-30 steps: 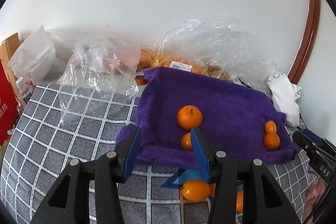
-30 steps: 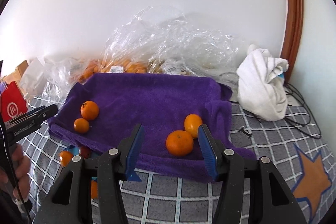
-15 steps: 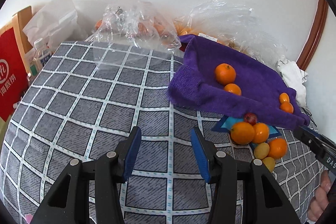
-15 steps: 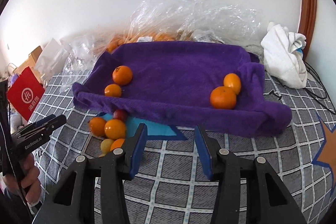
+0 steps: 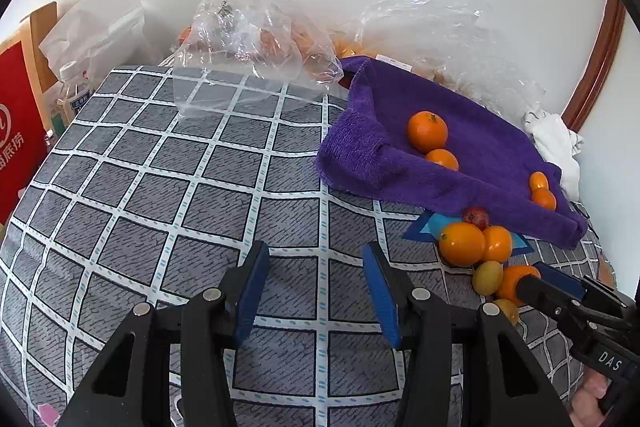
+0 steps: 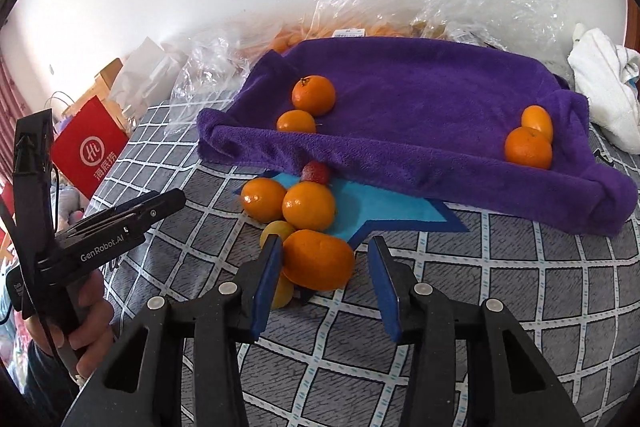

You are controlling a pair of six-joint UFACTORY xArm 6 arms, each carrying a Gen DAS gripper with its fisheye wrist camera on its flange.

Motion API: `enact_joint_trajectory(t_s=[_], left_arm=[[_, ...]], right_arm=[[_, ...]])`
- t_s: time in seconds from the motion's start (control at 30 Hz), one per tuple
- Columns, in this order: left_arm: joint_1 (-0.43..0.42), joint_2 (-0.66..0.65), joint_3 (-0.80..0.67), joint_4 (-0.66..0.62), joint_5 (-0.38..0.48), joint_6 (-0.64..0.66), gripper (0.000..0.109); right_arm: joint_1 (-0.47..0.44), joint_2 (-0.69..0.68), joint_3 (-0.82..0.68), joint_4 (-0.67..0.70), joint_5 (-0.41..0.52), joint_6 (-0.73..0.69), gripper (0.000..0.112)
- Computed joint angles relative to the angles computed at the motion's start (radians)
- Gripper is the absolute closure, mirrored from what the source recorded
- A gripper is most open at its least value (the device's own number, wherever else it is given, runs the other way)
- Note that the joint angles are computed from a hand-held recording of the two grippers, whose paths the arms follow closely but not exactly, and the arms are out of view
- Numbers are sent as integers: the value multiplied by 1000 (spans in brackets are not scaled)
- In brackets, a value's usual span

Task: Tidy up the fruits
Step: 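Withdraw both open tools back toward the remaining fruit cluster, then grasp a large orange with the right tool while the left tool grasps another orange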

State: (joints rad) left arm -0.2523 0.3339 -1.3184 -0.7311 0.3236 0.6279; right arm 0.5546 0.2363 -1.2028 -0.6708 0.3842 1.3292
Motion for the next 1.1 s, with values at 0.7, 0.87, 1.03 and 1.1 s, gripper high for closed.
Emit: enact_joint_trajectory(t_s=[0.7,0.87,1.03,1.1], left_arm=[[-4,-10,10,-3,1,16,61],[-13,-17,14,0,19,61,61],[-19,-24,19,-41,19,110,61],[-19,-22,17,-28,26,105,61]], right_arm=[[-3,-229,229,-204,245,206,73],[-4,-232,261,-208,212,218,68],[-11,-211,247,-160,222,192,68],[-17,-215,254,-163,207,207,69]])
